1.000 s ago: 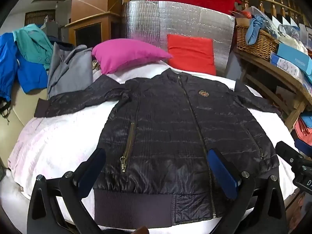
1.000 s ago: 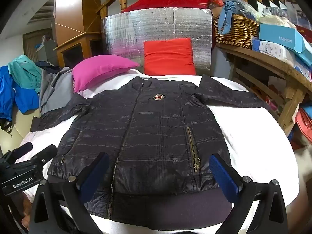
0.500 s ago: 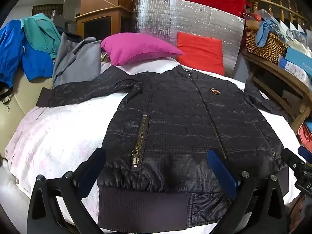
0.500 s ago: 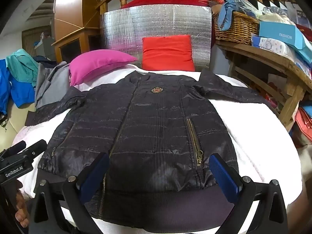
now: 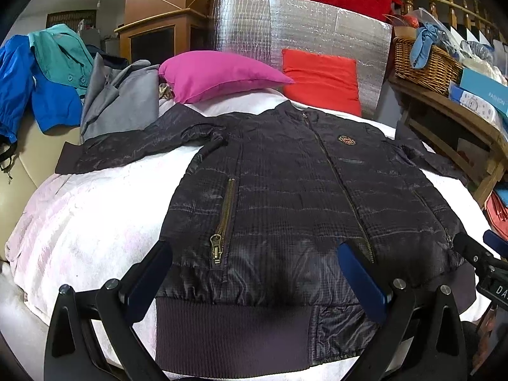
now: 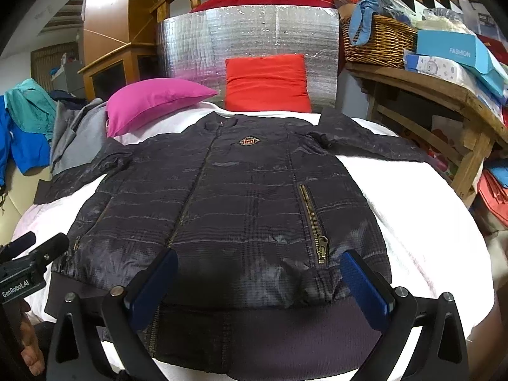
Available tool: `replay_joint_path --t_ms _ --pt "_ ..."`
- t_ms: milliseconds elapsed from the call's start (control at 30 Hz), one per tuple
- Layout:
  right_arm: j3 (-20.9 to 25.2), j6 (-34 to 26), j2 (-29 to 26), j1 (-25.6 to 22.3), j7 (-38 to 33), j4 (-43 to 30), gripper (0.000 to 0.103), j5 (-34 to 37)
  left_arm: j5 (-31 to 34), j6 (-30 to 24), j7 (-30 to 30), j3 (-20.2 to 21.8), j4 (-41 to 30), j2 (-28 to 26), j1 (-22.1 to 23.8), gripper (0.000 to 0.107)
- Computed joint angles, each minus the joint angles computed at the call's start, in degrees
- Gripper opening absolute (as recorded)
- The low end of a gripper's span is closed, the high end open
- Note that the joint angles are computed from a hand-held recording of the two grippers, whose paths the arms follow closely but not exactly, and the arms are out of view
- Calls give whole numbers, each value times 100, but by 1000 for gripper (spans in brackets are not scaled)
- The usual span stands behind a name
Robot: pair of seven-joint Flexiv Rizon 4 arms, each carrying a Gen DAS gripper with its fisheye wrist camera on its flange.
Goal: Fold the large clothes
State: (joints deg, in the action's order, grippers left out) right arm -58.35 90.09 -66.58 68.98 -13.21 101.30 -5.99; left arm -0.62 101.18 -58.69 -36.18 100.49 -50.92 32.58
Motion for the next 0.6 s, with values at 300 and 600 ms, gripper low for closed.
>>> replay_joint_path --t_ms 300,600 --pt "-130 -92 -103 104 98 26 103 0 -87 -46 -75 67 -2 3 -37 103" --pt "-170 -127 -119 133 215 72 103 -34 -141 -58 -72 180 -9 32 -134 103"
